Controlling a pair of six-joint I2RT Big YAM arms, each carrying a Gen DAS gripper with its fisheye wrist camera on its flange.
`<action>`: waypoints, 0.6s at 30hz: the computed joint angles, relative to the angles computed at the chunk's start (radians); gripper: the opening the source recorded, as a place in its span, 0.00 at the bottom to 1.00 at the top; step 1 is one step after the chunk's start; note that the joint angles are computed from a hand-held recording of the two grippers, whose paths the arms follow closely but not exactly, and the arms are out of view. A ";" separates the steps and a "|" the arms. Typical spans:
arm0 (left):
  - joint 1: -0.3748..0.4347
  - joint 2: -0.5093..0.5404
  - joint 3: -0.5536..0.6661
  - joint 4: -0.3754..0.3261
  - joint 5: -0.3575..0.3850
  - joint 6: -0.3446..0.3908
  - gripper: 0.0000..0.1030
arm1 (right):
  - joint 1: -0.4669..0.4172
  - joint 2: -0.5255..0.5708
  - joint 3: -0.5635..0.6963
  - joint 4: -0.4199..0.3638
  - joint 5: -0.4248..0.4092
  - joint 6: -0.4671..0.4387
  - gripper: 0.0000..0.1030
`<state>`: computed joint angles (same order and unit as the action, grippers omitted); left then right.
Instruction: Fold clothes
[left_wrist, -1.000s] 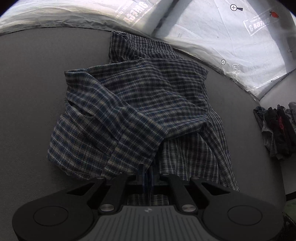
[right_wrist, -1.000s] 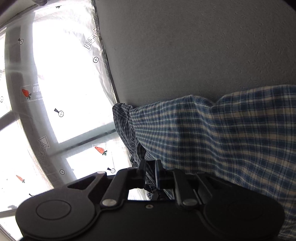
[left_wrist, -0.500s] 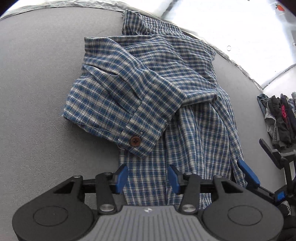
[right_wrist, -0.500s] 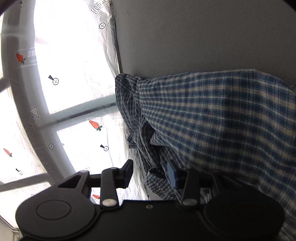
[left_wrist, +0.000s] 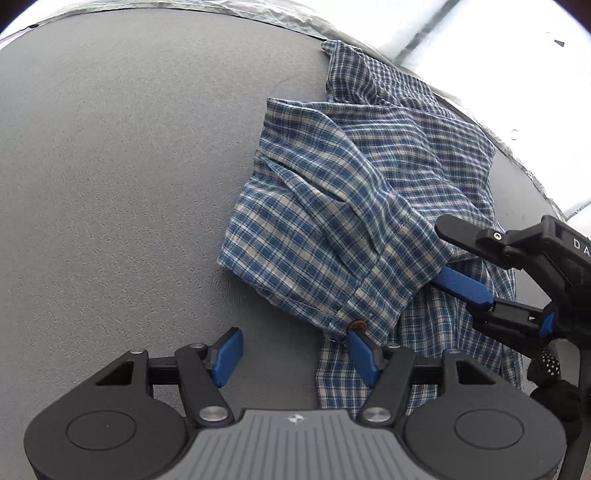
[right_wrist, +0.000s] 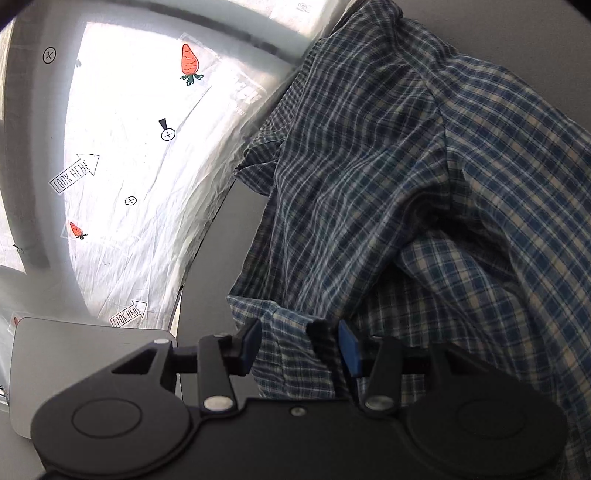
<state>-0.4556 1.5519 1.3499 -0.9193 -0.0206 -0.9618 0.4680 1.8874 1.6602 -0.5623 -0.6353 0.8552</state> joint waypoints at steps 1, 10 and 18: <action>0.004 0.001 0.002 0.000 0.008 -0.008 0.64 | 0.005 0.014 0.016 -0.017 -0.002 -0.008 0.47; 0.017 -0.006 -0.020 0.053 0.050 -0.058 0.80 | 0.012 0.073 0.045 0.018 -0.071 0.051 0.23; -0.007 0.031 0.015 0.044 0.030 -0.014 0.99 | -0.019 -0.010 -0.087 0.254 -0.109 0.179 0.06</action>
<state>-0.4624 1.5828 1.3645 -0.8750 0.0096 -0.9760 0.4487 1.8769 1.5733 -0.3086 -0.7440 1.0344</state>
